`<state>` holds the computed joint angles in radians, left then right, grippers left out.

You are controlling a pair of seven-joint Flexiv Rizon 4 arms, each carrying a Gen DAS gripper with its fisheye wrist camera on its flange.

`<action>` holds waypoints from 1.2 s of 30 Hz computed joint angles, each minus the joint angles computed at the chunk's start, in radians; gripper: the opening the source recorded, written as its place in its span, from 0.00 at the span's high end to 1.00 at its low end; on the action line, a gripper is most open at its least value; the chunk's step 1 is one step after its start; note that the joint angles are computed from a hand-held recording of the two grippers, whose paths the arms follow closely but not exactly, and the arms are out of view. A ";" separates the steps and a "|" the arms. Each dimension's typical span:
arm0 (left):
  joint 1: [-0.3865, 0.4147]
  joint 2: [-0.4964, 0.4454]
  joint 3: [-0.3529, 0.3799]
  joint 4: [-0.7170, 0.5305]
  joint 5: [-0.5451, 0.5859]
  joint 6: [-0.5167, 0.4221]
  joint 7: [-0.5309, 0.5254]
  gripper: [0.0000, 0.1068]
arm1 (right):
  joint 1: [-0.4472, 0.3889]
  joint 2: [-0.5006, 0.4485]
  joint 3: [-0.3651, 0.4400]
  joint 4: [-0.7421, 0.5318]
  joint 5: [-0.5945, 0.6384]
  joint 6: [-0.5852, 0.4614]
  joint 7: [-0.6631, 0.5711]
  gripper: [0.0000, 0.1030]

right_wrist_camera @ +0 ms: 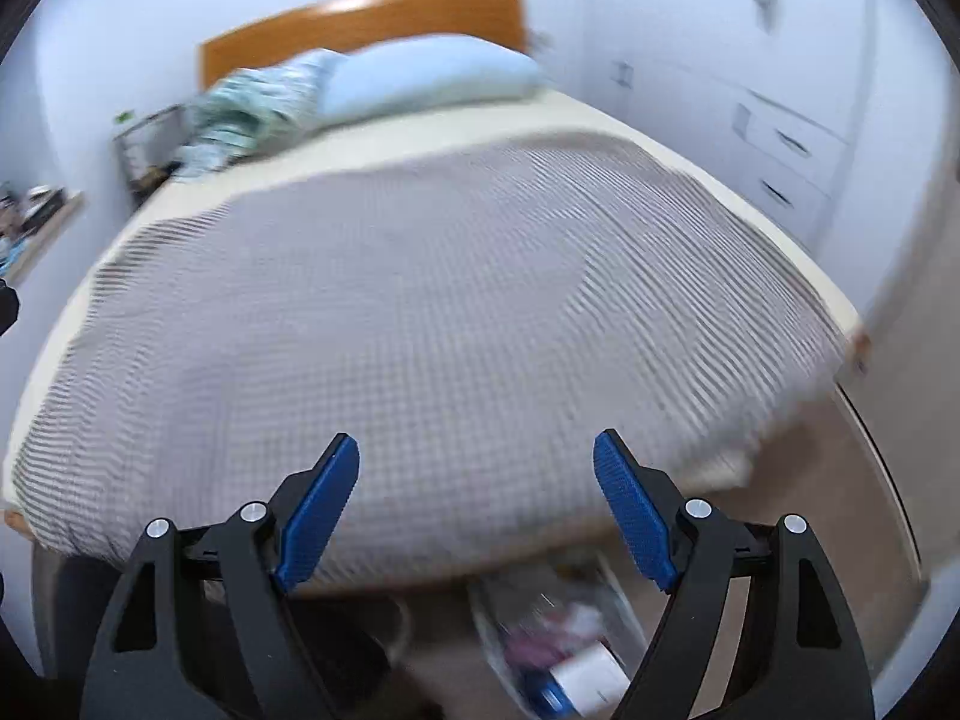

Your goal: Collect trash

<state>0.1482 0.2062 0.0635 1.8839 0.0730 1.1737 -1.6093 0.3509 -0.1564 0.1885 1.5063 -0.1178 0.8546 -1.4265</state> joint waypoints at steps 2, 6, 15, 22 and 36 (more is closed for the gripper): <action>0.047 -0.005 0.023 -0.024 0.028 0.006 -0.020 0.11 | 0.032 -0.050 0.013 -0.073 -0.001 0.015 -0.008 0.25; 0.121 -0.030 0.054 -0.078 0.076 0.053 -0.045 0.11 | 0.107 -0.155 0.020 -0.224 -0.034 0.060 -0.017 0.25; 0.186 -0.169 0.125 -0.124 -0.064 0.284 -0.004 0.11 | 0.206 -0.365 -0.025 -0.431 -0.099 0.351 0.057 0.17; 0.203 -0.199 0.145 -0.136 -0.018 0.315 -0.032 0.11 | 0.225 -0.412 -0.024 -0.511 -0.105 0.317 0.073 0.17; 0.248 -0.002 0.060 -0.014 0.112 0.300 -0.108 0.11 | 0.215 -0.239 -0.042 -0.261 -0.181 0.405 0.154 0.17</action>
